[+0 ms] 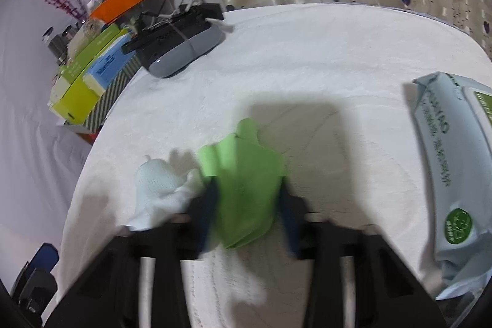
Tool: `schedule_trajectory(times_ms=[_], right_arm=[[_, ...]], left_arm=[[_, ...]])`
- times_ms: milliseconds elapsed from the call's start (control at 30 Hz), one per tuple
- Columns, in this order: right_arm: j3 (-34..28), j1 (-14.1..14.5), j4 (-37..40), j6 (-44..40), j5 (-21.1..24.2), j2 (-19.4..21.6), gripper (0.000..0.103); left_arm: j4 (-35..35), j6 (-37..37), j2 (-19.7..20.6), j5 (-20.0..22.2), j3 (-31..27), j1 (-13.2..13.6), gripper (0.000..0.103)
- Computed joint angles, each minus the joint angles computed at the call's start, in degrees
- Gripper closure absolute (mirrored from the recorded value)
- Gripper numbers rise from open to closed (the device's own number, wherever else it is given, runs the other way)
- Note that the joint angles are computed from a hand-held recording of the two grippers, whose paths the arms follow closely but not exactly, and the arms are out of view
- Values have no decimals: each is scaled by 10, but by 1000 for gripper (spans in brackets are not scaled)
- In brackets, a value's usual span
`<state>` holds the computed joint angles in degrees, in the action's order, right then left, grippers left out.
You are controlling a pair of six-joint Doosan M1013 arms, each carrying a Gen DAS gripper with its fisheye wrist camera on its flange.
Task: Organize soft objects
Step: 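Grasp the green cloth with the right gripper while the left approaches the white cloth, then grasp the white cloth with the left gripper while the right lifts the green cloth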
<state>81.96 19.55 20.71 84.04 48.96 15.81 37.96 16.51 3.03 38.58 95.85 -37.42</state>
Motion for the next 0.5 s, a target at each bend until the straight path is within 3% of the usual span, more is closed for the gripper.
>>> schedule_trajectory(times_ms=[67, 333, 500], right_arm=[[2, -2, 22, -28, 6, -1, 93], [21, -3, 108, -139, 49, -20, 95], [34, -4, 113, -148, 32, -38, 95]], left_arm=[[-4, 4, 2, 3, -2, 0, 63], [-19, 22, 11, 14, -10, 2, 58], [-41, 42, 21, 21, -18, 8, 58]])
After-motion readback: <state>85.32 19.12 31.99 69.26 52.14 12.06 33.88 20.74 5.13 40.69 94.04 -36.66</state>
